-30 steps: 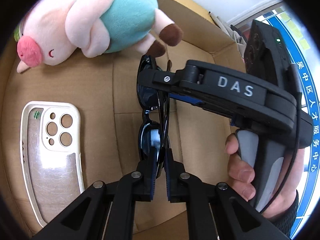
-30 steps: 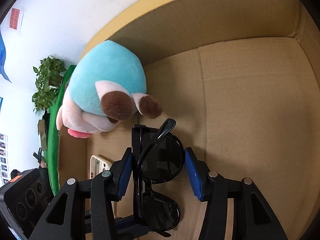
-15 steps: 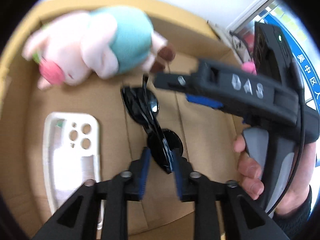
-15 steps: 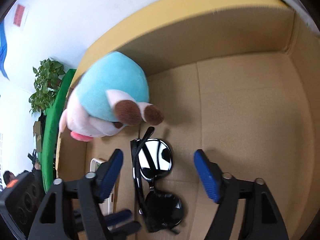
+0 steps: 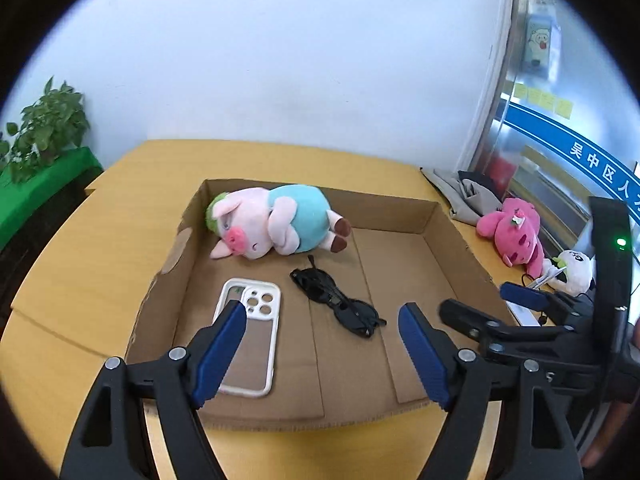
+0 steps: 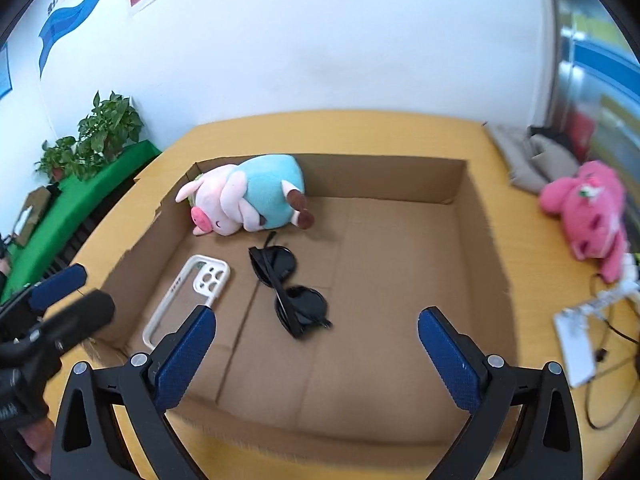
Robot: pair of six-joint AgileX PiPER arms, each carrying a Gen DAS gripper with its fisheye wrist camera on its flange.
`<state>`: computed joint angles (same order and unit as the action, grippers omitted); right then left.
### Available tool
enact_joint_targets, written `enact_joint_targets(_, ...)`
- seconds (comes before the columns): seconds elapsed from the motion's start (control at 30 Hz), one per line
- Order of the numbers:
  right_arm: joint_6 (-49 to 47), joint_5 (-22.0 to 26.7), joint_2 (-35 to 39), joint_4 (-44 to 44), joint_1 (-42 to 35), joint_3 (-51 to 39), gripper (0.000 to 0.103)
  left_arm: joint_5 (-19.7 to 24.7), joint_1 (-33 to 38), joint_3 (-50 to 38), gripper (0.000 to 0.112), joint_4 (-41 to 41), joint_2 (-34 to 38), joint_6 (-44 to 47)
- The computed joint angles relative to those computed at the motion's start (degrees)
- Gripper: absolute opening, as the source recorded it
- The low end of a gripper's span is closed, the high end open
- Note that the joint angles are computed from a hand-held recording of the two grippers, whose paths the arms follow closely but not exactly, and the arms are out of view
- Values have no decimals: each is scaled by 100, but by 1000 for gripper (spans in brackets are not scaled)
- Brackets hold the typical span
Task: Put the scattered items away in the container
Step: 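Raise both open grippers up out of the box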
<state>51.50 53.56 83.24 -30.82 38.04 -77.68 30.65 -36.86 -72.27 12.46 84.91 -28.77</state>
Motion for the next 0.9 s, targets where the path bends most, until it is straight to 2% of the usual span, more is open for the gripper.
enact_joint_targets(0.2, 1033, 535, -644, -995, 964, 671, 103, 20, -456, 756, 79, 1024, -661, -1109)
enact_joint_targets(0.47, 1839, 964, -1089, -1472, 1880, 1294, 103, 100, -1159, 1471, 79, 2201, -1107, -2428)
enact_joint_targets(0.77, 2444, 1415, -1377, -1708, 2547, 1581, 103, 259, -1589, 1754, 79, 2577, -1294, -2882)
enact_joint_targets(0.9, 2624, 1618, -1531, -1743, 2737, 1720, 103, 205, -1692, 1852, 79, 2424, -1319, -2650)
